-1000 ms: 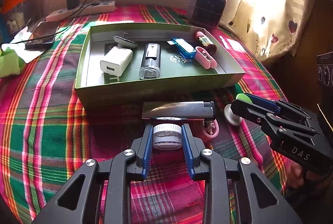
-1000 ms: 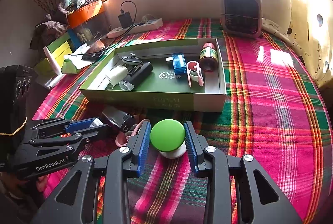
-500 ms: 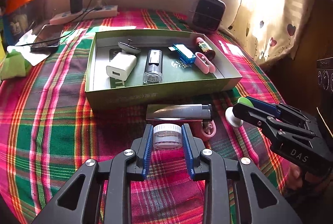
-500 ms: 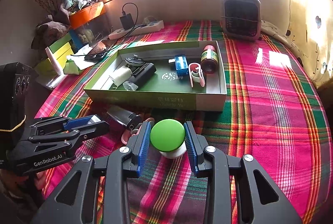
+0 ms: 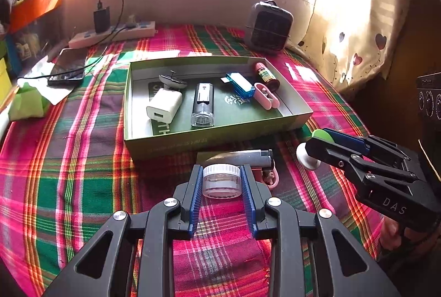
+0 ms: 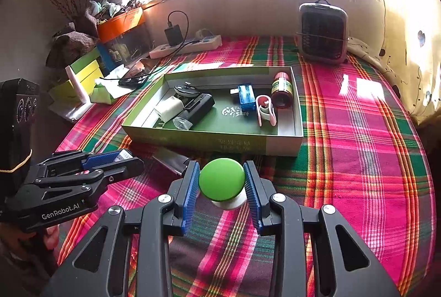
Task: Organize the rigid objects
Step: 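Lift the green knob with the right tool while the left tool carries the white jar, then carry the green knob over the box while the left tool lowers the white jar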
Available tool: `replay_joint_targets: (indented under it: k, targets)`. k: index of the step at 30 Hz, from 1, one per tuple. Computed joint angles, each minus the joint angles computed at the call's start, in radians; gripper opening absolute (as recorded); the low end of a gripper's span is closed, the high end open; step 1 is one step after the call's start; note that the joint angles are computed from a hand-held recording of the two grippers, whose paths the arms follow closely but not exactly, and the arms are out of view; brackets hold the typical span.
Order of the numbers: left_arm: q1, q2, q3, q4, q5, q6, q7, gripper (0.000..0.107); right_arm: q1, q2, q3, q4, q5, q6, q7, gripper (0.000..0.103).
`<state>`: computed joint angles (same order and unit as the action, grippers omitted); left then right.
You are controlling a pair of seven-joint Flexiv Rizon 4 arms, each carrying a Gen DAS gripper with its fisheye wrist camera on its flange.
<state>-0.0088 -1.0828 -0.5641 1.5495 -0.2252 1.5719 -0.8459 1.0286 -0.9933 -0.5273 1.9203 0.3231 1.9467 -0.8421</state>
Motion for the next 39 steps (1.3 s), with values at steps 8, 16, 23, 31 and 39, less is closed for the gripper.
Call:
replay_joint_targets:
  k: [8, 16, 23, 31, 39]
  targets:
    - [0.007, -0.002, -0.021, -0.032, 0.003, -0.006, 0.018, 0.026, 0.007, 0.006, -0.033, -0.016, -0.006, -0.014, -0.006, 0.035]
    - [-0.014, -0.017, -0.01, -0.101, -0.03, -0.037, 0.029, 0.026, -0.038, 0.006, -0.018, -0.053, -0.042, -0.027, -0.009, 0.035]
    - [-0.042, -0.033, 0.013, -0.163, -0.068, -0.071, 0.04, 0.026, -0.078, 0.002, -0.009, -0.094, -0.077, -0.046, -0.009, 0.035]
    - [-0.085, -0.056, 0.057, -0.24, -0.109, -0.12, 0.05, 0.026, -0.133, -0.009, 0.001, -0.153, -0.129, -0.076, -0.003, 0.035]
    - [-0.139, -0.092, 0.107, -0.357, -0.154, -0.199, 0.061, 0.026, -0.204, -0.027, 0.053, -0.203, -0.177, -0.082, 0.01, 0.035]
